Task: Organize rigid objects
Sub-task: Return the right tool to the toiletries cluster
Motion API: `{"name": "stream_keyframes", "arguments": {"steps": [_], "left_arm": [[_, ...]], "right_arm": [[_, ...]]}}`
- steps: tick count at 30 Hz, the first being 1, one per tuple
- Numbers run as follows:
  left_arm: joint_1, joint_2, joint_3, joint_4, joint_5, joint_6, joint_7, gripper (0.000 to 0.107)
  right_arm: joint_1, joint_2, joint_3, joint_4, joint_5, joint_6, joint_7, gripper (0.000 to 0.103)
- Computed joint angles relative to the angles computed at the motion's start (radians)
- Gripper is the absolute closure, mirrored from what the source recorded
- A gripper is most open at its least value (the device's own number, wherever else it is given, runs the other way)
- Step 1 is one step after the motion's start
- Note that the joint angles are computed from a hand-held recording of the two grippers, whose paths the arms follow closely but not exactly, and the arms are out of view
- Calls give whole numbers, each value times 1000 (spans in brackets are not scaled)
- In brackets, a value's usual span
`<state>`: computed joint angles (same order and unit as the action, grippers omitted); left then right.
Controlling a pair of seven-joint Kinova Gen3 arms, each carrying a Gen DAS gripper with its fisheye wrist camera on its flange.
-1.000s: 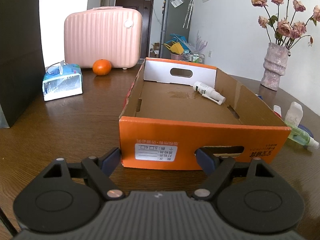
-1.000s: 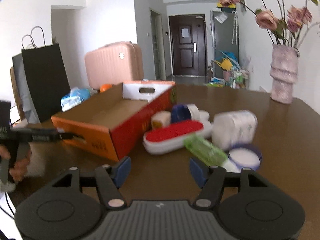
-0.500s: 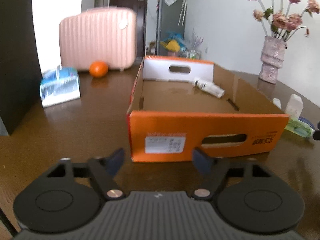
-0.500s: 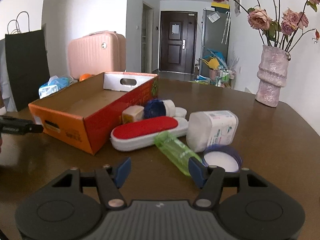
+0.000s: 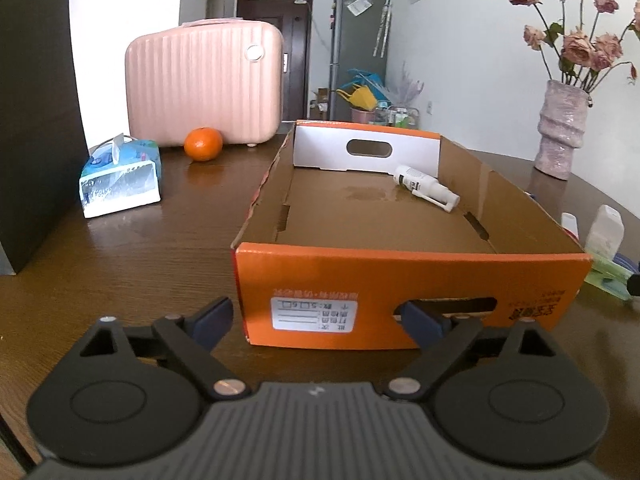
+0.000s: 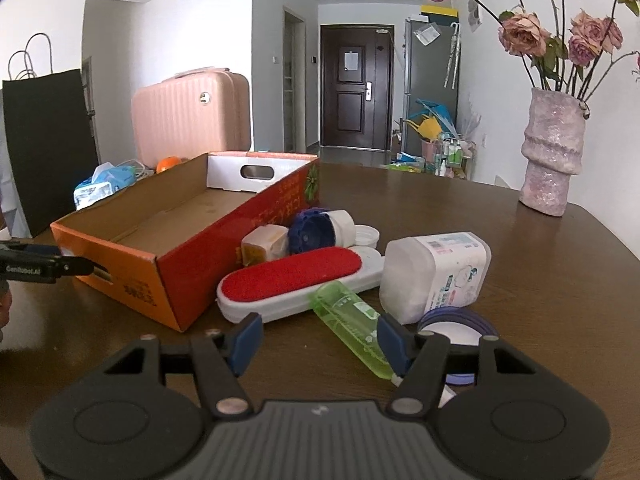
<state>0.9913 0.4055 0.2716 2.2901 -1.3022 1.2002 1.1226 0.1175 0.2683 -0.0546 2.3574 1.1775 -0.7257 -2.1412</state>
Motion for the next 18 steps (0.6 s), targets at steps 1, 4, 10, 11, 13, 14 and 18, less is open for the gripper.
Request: {"name": "stream_keyframes", "arguments": {"steps": [1,4,10,11,13,14,18], "left_arm": [[0,1,-1,-1,-3,1,3,22],[4,9,-2,-10,-1,15,-6,27],[6,1,4,4,-14,9,-10,30],[5,-3,7,9,-16,7,-19,30],[10,-6,12,15,-14,10,-32,30],[9,-13,14,26,-17,3,-29,31],[12,-41,30,82,-38,-8,-4,41]], "right_arm": [[2,2,0,-1,2,-4,-4,41],[5,5,1,-3,4,-9,-6,41],[5,13,2,-12,3,3,-9,41],[5,13,2,-13,2,6,-8,41],[5,15,0,-17,9,10,-9,41],[5,16,0,-20,15,11,-10,41],[-4,14,-7,-34,33,16,-26,41]]}}
